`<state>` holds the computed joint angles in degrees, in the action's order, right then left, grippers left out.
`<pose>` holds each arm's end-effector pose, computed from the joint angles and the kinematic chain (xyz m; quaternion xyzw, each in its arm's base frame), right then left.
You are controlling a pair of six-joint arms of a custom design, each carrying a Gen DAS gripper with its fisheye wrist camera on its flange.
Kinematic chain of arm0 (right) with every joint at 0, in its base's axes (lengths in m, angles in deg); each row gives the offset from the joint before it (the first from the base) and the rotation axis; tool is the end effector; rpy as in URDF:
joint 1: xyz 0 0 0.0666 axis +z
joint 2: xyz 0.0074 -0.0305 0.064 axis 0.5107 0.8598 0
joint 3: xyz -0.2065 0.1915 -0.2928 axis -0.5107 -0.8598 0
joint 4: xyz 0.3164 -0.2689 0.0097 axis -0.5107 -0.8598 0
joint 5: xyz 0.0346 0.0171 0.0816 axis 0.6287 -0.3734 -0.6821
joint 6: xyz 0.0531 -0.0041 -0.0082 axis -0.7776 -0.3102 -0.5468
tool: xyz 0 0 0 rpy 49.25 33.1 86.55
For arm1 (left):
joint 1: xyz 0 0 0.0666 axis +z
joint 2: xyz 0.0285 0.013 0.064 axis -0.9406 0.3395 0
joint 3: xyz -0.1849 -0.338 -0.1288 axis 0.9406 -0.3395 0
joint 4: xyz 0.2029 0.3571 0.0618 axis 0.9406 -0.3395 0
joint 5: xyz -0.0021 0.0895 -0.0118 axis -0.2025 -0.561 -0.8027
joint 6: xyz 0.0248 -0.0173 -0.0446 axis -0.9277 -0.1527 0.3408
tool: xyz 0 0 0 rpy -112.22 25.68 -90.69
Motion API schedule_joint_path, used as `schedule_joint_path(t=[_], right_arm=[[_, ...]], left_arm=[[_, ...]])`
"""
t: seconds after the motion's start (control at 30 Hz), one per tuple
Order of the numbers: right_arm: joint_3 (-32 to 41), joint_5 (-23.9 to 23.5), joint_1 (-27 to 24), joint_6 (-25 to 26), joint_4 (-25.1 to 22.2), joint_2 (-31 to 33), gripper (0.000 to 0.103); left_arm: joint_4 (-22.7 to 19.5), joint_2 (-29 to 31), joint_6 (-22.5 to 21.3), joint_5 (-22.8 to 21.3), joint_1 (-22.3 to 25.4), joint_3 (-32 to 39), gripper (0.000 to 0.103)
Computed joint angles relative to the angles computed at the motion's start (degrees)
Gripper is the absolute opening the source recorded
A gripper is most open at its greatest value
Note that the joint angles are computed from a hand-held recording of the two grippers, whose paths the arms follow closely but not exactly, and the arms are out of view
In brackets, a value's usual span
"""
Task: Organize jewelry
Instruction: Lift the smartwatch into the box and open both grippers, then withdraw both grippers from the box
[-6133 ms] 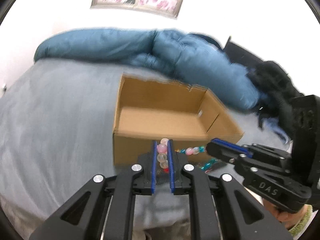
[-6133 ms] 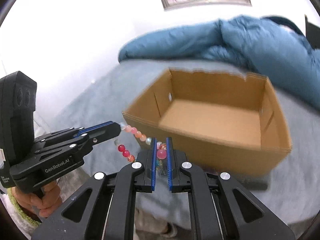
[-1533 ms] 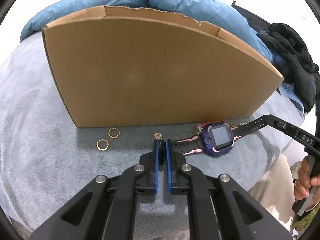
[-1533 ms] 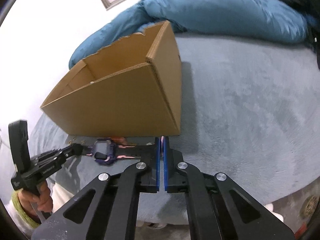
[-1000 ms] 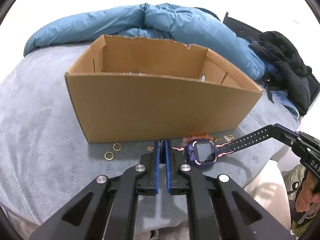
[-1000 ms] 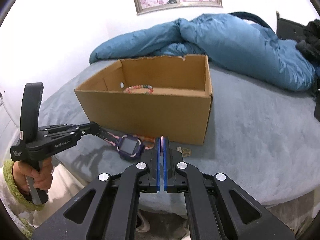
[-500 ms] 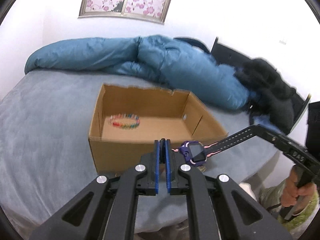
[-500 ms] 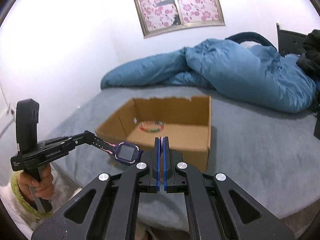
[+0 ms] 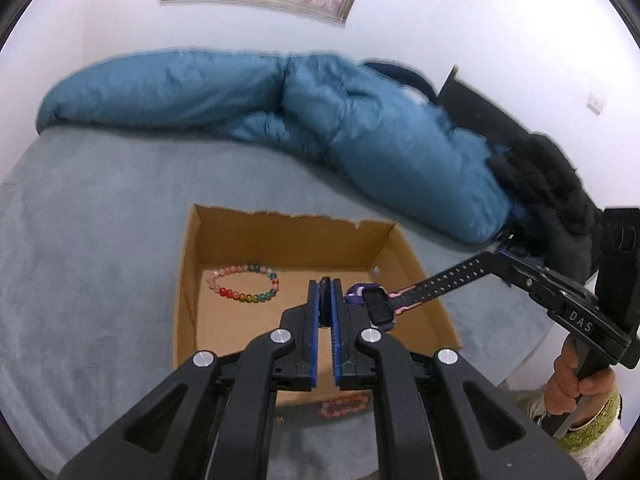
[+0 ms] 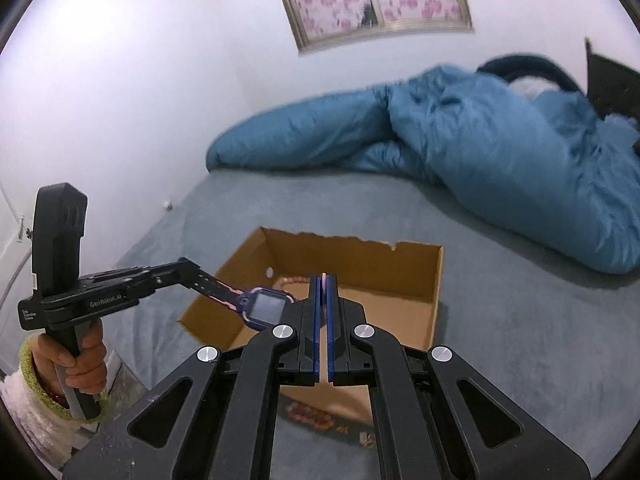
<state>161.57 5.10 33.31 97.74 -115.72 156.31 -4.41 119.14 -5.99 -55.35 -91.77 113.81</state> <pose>0.6072 0.0482 0.4647 -0.1968 0.9061 0.2837 0.2446 0.5382 -0.2137 0.4703 -0.0295 0.9279 -0.1462 0.3418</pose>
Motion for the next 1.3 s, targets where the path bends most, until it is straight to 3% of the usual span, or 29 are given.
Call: schedule_joint_path(t=[0.13,0.33,0.6,0.8,1.0,1.1,1.2,1.3], right_arm=[[6.1,4.8,2.4,1.4,-4.2,6.8,0.001],[12.0,12.0,5.0,3.7,-8.8,13.8,0.001],[17.3,17.3,7.0,5.1,-12.5,20.1,0.001],[19.6,19.4,7.3,5.4,-13.9,22.6,0.001],[21.1,21.8,7.6,5.1,-13.5,23.8,0.005],[20.4,22.9,7.6,5.2,-12.8,23.5,0.006],[18.9,24.5,7.6,5.4,-10.9,22.2,0.018],[18.4,24.3,7.3,5.0,-9.7,21.2,0.024]], left_arm=[[-5.9,7.8,-1.0,-1.6,0.7,7.8,0.004],[-14.3,18.3,-1.2,-0.3,1.7,17.9,0.004],[-21.4,23.9,-1.3,0.9,2.2,22.8,0.005],[-23.1,23.4,-1.7,1.1,2.4,22.0,0.007],[-24.2,21.3,-1.8,1.7,2.3,20.1,0.028],[-23.8,20.5,-1.8,1.3,2.3,19.4,0.031],[-23.0,19.7,-1.6,1.0,2.2,18.8,0.032],[-22.4,18.8,-1.5,0.9,2.1,17.9,0.035]])
